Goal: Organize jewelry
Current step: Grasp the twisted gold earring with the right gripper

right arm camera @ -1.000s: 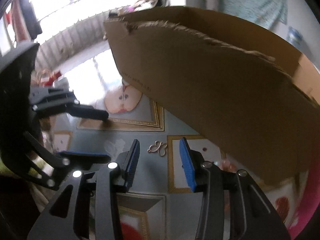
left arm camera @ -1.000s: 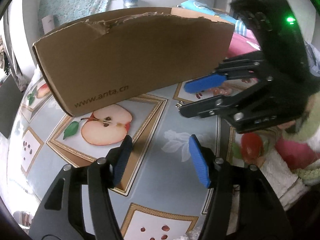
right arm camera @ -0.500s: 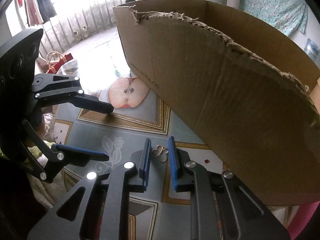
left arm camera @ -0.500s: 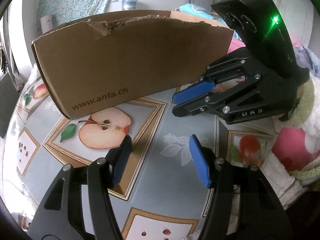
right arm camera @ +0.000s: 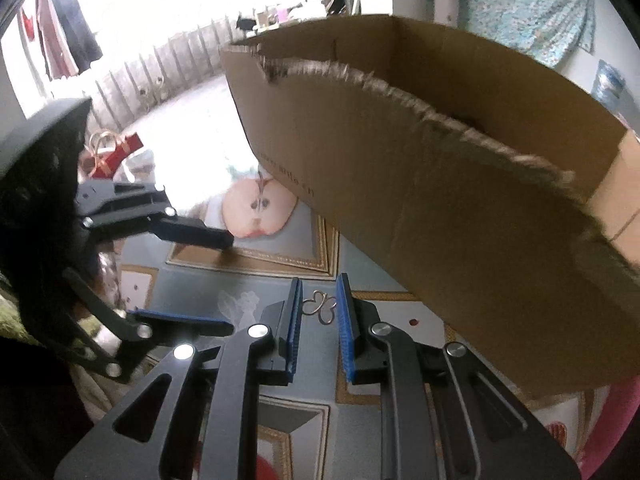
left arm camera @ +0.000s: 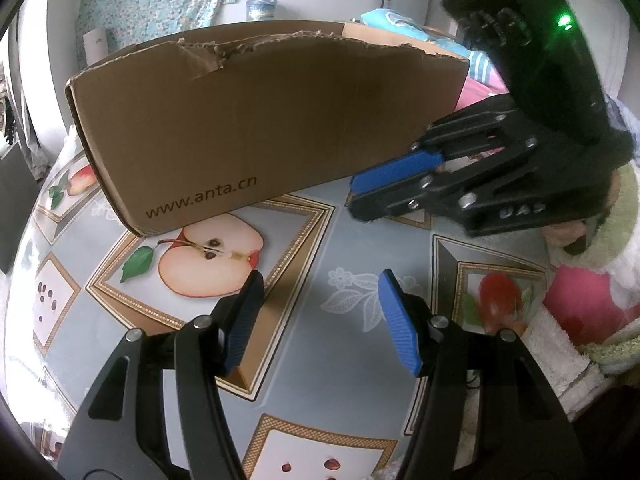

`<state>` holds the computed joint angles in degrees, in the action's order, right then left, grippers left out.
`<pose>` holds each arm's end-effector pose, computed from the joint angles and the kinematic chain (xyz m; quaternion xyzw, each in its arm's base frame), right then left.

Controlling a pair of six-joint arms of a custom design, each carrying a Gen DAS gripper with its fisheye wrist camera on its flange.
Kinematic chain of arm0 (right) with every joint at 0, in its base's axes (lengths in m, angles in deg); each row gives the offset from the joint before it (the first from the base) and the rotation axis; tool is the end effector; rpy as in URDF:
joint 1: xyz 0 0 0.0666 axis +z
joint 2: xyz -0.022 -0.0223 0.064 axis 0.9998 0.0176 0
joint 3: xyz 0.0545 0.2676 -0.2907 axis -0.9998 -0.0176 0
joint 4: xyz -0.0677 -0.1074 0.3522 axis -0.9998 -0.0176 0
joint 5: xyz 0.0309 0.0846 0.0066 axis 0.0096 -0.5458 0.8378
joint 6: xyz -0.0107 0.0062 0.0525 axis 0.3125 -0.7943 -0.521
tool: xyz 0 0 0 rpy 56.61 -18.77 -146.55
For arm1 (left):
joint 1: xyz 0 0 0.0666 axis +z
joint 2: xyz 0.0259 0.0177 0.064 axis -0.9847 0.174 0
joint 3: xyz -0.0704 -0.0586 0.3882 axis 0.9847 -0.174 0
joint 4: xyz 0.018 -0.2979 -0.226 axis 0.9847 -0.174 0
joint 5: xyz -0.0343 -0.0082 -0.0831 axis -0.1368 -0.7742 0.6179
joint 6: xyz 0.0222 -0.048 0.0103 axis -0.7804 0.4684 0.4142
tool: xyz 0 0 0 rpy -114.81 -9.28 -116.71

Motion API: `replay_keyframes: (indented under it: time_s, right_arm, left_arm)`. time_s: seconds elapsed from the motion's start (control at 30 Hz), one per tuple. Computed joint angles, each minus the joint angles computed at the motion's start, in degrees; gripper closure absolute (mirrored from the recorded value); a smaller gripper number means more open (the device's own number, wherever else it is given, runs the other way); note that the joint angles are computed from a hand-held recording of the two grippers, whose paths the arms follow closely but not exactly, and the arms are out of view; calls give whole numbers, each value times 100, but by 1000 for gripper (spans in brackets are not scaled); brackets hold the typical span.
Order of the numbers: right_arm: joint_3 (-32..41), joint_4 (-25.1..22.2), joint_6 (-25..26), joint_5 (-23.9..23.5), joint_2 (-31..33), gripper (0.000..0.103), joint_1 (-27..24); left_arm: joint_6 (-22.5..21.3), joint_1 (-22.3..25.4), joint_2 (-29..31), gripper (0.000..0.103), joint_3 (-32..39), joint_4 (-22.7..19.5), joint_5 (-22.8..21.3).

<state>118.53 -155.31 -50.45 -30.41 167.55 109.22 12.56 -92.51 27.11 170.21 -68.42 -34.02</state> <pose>0.5730 0.2194 0.5311 -0.2506 0.9207 0.1418 0.2635 0.5507 -0.1379 0.4289 0.3231 0.8730 -0.1787 0.3186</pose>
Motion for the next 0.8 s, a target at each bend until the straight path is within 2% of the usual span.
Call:
replay_keyframes:
  time_s: [0.2,0.43,0.53,0.67,0.73,0.8]
  right_arm:
    - [-1063,714,-797,203,-851,86,-147]
    - [-2339,1503,-1935,587,-1932,86,-479]
    - [-2522,1663,-2140,674,-2132,86,-553]
    - [-2535,1773,-2278,726,-2292,86,-629]
    - [-2485,1788,-2283,755,-2316,86,-658]
    - [-2369,1796,-2282,747,-2298,86,-701]
  left_arm:
    - [125,-67,41,46,98,2,129]
    - [-259,-489,196,46,479,-123,341]
    - [-535,-712,293,47,672,-157,353]
    - [-1123,-1045,518,52,953,-292,-58]
    - [-1356,-1121,657,63,1112,-496,-270]
    - [-1480,-1156,747,65,1254,-630,-286]
